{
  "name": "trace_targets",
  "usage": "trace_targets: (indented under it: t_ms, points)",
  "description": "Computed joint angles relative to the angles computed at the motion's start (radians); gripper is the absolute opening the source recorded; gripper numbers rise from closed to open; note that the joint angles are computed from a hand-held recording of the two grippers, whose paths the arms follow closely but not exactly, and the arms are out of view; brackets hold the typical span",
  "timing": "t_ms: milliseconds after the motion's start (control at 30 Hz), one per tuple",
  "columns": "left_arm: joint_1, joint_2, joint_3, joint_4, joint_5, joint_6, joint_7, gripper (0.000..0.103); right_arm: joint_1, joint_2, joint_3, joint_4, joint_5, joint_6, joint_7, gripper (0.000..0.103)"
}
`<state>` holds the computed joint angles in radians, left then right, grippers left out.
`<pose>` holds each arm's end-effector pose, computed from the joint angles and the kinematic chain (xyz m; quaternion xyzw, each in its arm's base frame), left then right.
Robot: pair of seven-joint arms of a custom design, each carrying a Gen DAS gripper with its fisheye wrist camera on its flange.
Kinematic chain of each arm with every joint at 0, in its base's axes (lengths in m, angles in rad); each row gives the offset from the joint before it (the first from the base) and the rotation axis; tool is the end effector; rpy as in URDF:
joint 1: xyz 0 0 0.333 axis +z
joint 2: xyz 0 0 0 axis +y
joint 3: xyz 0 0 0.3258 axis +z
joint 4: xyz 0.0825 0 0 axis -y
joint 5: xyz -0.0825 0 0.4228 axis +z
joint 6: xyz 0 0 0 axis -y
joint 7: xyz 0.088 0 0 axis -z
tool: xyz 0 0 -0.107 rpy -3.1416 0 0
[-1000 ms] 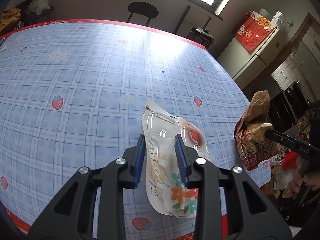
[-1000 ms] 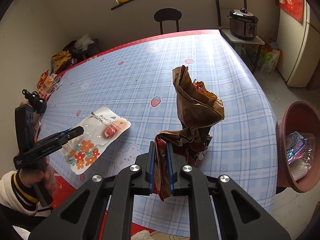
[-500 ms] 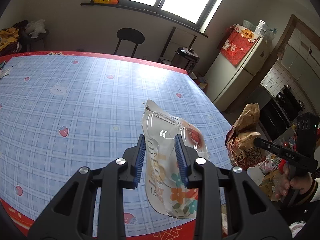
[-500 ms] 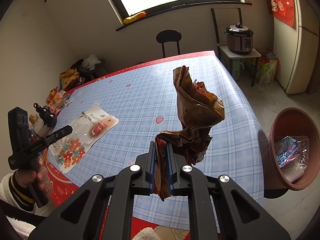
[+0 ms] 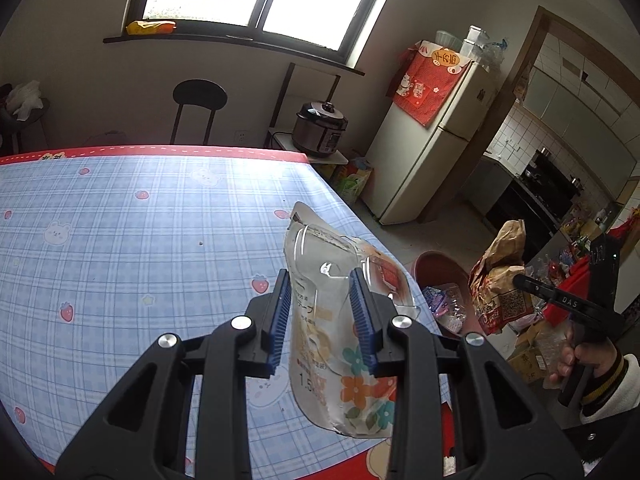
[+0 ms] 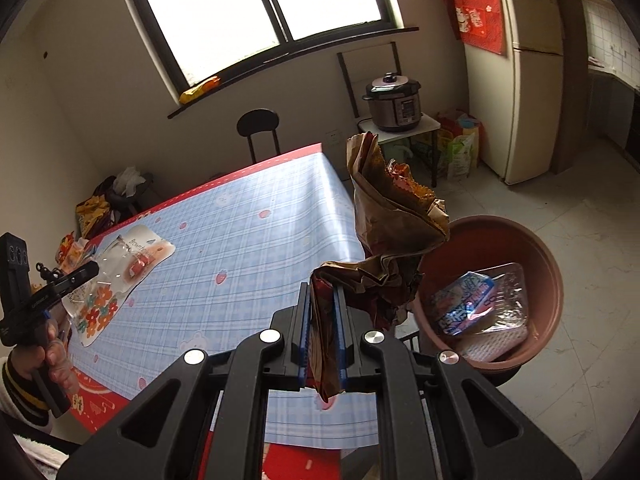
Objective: Collect trash
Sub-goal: 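Carry the brown paper bag over the bucket and open the right gripper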
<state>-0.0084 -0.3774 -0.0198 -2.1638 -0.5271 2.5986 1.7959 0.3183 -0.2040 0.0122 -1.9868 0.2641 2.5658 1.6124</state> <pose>0.5250 -0.0063 0.6440 -0.6627 0.6095 -0.4033 0.1633 0.5528 0.1860 0.6462 -0.6901 0.6076 -0.1249 0.3729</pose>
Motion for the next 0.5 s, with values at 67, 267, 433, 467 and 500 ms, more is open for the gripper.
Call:
trace_targets:
  t_ms: [67,267,433,467,500]
  points:
    - [-0.006,0.02,-0.016,0.02,0.008,0.012,-0.01,0.033,-0.021,-0.002,-0.016,0.0,-0.015,-0.002,-0.003,0.012]
    - [-0.027,0.075,-0.062,0.068,0.04,0.056,-0.067,0.033,-0.081,0.045,-0.054,0.052,-0.031,-0.05,-0.062,0.012]
    - [-0.042,0.125,-0.092,0.112,0.087,0.07,-0.135,0.033,-0.127,0.113,-0.064,0.114,0.006,-0.079,-0.123,0.012]
    - [-0.045,0.133,-0.095,0.118,0.096,0.072,-0.144,0.033,-0.135,0.132,-0.064,0.134,0.024,-0.098,-0.136,0.015]
    - [-0.046,0.142,-0.101,0.128,0.109,0.073,-0.158,0.033,-0.146,0.154,-0.063,0.158,0.029,-0.122,-0.141,0.018]
